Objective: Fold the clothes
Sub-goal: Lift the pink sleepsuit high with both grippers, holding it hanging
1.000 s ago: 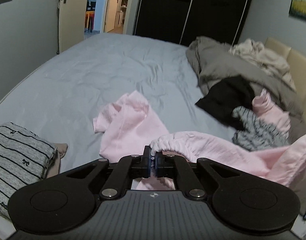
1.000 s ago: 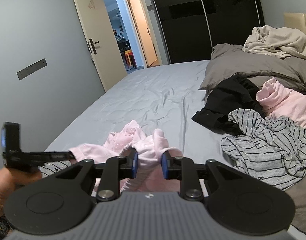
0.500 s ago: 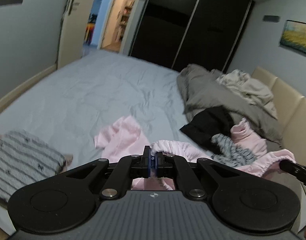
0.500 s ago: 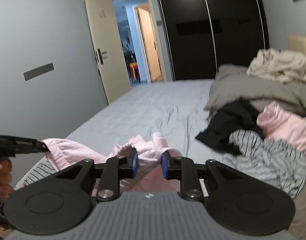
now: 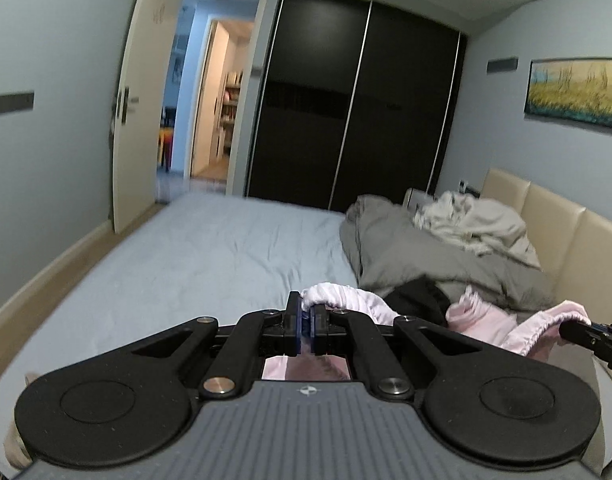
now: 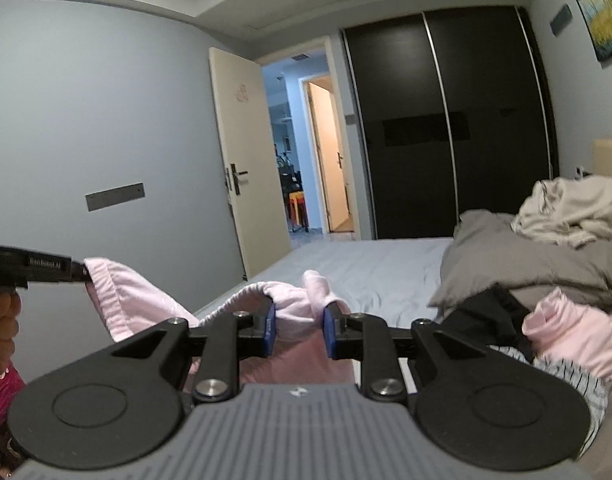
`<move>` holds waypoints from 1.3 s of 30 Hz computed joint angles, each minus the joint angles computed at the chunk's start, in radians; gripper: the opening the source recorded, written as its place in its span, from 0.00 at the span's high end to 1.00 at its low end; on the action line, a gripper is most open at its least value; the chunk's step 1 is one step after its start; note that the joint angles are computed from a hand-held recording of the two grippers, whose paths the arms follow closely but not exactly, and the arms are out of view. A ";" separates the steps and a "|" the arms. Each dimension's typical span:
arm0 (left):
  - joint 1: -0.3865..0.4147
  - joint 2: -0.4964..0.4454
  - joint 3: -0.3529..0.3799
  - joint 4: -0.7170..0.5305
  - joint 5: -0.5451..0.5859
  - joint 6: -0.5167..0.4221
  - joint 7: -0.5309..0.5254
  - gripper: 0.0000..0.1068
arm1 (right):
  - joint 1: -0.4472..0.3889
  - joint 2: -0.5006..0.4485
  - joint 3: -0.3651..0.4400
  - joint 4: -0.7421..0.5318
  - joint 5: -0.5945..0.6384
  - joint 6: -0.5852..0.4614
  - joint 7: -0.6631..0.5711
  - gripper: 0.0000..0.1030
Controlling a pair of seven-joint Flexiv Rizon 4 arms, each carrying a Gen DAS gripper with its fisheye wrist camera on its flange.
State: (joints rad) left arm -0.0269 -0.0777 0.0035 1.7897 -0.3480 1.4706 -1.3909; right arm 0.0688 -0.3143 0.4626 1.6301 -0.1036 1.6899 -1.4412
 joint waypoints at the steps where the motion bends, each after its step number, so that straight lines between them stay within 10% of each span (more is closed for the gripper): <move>1: -0.001 0.005 0.001 -0.006 0.005 0.003 -0.007 0.98 | -0.017 0.005 0.022 -0.011 -0.001 -0.010 -0.010 0.75; 19: -0.013 0.043 -0.013 -0.253 0.022 -0.002 -0.015 0.98 | 0.052 0.193 -0.055 -0.245 0.147 -0.125 -0.193 0.75; 39: 0.032 -0.050 -0.002 -0.766 0.161 -0.282 -0.136 0.98 | 0.307 0.036 -0.276 -1.077 0.145 -0.732 -0.230 0.80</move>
